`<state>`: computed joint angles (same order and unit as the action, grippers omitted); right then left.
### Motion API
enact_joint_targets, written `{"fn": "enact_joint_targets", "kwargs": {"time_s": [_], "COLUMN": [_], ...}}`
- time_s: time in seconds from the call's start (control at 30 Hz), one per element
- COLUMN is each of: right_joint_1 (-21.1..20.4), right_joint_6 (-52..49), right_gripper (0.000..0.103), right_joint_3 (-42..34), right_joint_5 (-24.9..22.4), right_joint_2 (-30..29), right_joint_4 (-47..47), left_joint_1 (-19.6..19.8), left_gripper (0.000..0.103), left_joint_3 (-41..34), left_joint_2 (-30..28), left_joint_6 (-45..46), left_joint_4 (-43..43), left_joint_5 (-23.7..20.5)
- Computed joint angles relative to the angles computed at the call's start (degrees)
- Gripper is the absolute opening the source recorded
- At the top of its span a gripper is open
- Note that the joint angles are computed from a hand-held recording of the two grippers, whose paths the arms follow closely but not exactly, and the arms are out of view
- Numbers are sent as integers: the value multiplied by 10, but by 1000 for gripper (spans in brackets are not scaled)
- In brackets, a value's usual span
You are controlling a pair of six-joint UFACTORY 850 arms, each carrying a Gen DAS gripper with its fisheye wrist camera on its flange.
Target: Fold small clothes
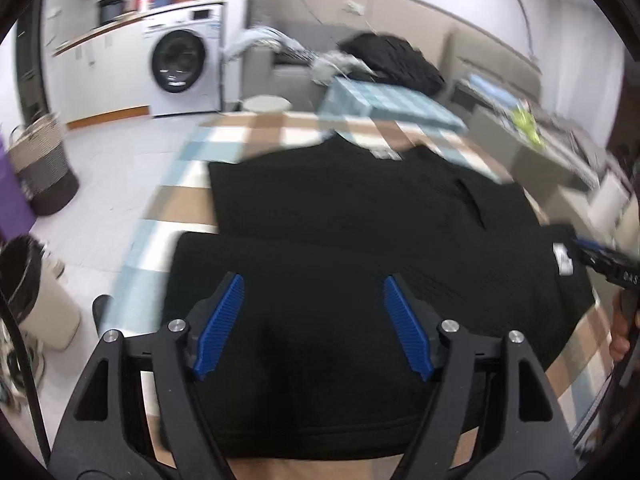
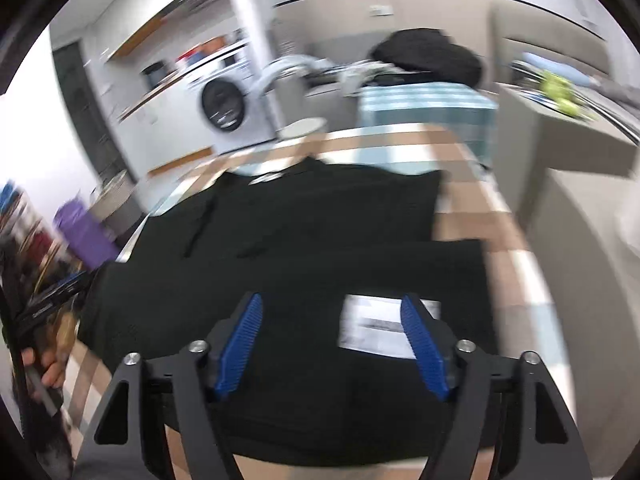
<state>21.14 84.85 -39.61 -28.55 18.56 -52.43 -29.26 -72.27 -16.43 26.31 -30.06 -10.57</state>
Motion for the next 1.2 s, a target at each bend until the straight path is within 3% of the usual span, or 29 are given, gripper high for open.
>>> {"fn": "enact_joint_targets", "kwargs": {"time_s": [0.17,0.23,0.43,0.57,0.67,0.73,0.87,1.0,1.1,1.2], "right_joint_1": [3,5,3,-13,-8,-10,8,21,31,24], "right_joint_6": [-74,-77,-103,-69,-37,-35,-40,-51,-64,-61], "right_gripper": [76,76,76,76,76,76,77,79,79,79], "right_joint_3": [-45,-49,-51,-16,-3,9,27,28,15,27], "right_joint_5": [55,62,-7,-15,-85,-103,-84,-34,-61,-63], "right_joint_2": [-92,-106,-133,-89,-68,-49,-19,-25,-51,-23], "right_joint_4": [28,26,43,25,8,26,40,60,53,66], "left_joint_1": [-41,-46,-32,-28,-27,-30,-39,-45,-38,-25], "left_gripper": [70,70,70,70,70,70,72,74,74,74], "left_joint_3": [-21,-27,-33,-25,-10,4,30,36,46,71], "left_joint_2": [-33,-43,-57,-51,-37,-23,-1,0,12,40], "left_joint_6": [-137,-156,-82,-82,-84,-94,23,-28,-52,-57], "left_joint_4": [187,214,132,143,148,154,47,81,88,81], "left_joint_5": [-19,-31,-46,-41,-35,-27,-22,-23,-31,-21]}}
